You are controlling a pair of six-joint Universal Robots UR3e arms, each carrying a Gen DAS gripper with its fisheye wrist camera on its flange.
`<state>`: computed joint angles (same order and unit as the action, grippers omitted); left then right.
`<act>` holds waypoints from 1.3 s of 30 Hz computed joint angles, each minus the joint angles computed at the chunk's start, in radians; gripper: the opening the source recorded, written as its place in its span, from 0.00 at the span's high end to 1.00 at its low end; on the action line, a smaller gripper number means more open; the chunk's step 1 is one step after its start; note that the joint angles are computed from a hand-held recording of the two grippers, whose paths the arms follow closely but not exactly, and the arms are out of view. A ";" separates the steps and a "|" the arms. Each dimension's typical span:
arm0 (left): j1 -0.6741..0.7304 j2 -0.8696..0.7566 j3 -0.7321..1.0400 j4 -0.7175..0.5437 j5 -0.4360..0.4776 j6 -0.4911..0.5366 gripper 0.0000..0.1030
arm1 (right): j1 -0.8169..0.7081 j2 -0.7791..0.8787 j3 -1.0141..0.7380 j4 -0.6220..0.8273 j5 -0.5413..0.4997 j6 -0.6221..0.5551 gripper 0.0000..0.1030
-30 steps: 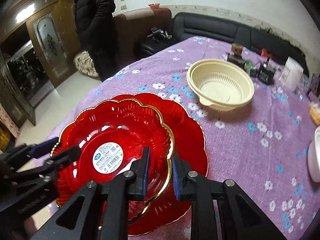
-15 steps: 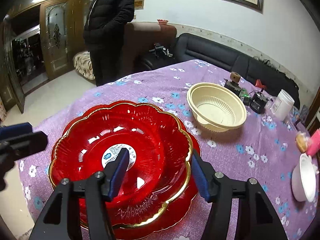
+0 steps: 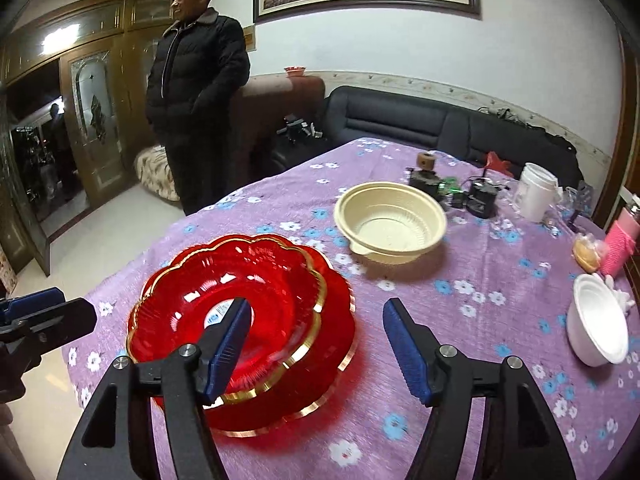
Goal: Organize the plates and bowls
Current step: 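Move both grippers to the stack of white foam bowls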
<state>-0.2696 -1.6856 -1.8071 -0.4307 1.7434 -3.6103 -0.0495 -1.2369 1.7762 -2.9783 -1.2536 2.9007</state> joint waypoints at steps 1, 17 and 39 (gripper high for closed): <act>-0.016 -0.003 0.008 -0.003 0.011 -0.001 0.21 | -0.011 -0.017 0.023 -0.006 0.003 -0.005 0.29; -0.266 -0.170 0.282 -0.110 0.023 0.034 0.17 | -0.408 -0.332 0.377 0.028 0.169 -0.158 0.29; -0.335 -0.575 0.875 -0.475 0.098 0.040 0.17 | -0.705 -0.006 0.005 0.083 0.273 0.045 0.29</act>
